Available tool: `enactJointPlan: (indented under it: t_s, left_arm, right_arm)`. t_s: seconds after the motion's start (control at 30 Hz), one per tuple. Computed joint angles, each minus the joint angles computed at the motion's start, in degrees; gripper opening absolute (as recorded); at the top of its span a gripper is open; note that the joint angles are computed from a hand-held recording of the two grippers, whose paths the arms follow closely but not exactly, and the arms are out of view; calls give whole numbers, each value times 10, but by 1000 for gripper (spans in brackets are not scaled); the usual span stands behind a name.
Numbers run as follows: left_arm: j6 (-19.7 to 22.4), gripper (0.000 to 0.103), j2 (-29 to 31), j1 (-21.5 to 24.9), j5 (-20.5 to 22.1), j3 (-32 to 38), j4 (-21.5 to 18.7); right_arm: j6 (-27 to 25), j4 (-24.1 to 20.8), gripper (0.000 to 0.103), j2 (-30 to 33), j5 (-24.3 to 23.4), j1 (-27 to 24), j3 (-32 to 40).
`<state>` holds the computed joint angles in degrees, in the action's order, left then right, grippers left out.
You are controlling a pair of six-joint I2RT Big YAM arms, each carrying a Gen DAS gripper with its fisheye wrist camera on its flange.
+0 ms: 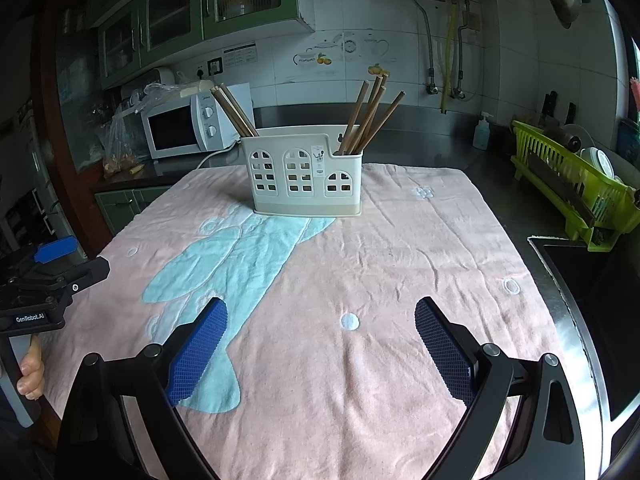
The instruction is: Organize utensils
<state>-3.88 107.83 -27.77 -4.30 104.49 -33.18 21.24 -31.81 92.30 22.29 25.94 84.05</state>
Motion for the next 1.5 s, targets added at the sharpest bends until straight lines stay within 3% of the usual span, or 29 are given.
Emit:
enactJointPlan:
  t_s: [1.5]
  left_arm:
    - [17,98,5,-4,-9,-1,8]
  right_arm:
    - [-1,-1,92,7,-3,1,2]
